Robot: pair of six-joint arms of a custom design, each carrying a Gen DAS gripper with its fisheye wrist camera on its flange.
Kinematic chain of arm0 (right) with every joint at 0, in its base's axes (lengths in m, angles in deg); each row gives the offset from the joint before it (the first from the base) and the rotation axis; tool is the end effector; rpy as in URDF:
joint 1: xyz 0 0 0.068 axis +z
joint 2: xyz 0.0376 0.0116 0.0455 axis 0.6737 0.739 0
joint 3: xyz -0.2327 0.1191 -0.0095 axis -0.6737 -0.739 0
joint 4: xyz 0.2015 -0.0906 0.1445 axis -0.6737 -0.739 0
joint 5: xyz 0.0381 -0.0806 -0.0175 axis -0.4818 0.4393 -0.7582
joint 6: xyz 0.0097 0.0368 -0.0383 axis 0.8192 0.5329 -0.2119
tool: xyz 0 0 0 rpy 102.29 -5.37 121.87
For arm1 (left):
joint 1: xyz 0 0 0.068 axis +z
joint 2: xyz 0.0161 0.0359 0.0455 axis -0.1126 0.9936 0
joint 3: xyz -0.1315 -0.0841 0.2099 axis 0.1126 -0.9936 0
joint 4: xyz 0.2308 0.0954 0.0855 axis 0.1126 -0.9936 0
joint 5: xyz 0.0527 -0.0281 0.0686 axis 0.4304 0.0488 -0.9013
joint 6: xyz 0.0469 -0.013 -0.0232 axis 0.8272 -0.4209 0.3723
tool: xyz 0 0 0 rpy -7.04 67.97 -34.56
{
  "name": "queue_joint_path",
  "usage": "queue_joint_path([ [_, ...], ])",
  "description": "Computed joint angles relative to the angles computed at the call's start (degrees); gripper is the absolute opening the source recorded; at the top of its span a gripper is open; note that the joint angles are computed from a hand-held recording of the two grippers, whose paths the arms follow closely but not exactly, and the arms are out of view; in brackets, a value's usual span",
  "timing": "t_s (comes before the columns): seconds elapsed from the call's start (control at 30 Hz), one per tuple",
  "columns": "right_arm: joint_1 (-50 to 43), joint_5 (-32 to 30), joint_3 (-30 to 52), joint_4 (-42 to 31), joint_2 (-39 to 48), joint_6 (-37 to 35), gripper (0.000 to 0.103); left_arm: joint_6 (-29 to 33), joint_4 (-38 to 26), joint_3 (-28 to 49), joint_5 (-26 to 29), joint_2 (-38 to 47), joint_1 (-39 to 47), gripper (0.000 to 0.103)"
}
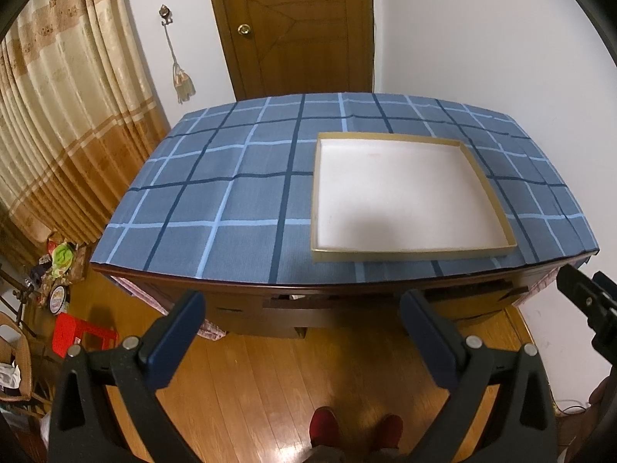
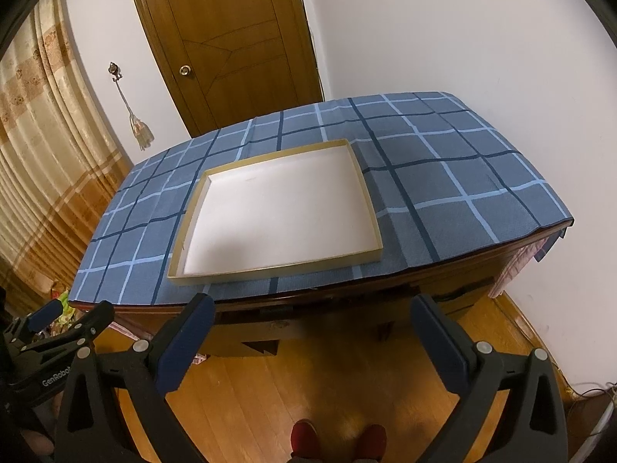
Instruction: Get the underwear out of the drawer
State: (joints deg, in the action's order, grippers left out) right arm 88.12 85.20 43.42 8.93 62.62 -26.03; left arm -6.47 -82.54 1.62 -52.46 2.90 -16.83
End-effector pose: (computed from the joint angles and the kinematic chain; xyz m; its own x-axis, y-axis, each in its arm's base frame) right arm 0.1525 0.1442 0.3162 -0.7643 -0.0827 -0.6396 -0.2329 0.9602 0.1541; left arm 0.1885 -0.0210 0.3193 -0.7587 -0.2321 -0.6087 -0.3508 0.9329 0.0817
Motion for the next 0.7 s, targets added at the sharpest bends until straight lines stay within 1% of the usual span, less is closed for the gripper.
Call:
queue_joint_path([
  [0.3, -2.88, -2.68, 0.19, -0.74, 0.71, -1.21, 0.102, -0.36, 0.01, -0.64, 0.69, 0.67, -0.17, 0.102],
  [0.47, -5.15, -4.41, -0.2, -0.61, 1.23, -2.28, 0.102, -0.19, 1.09, -1.8, 2.04, 0.97, 0.52, 0.102],
  [0.57, -7.1, -5.67, -1.32, 0.09, 1.28, -3.29, 0.102, 0.52, 2.85, -3.9, 3.94, 0.09, 1.98, 0.102],
  [0.63, -9.37, -7.18, -3.41, 1.09, 1.05, -3.87, 0.102, 1.3, 4.92, -6.75, 5.92, -1.38, 3.47, 0.102],
  [0.7, -11.4, -8.72, -5.71, 1.81, 0.77, -4.78, 0.102, 2.16, 6.5, -8.89, 6.74, -2.24, 4.05, 0.102],
])
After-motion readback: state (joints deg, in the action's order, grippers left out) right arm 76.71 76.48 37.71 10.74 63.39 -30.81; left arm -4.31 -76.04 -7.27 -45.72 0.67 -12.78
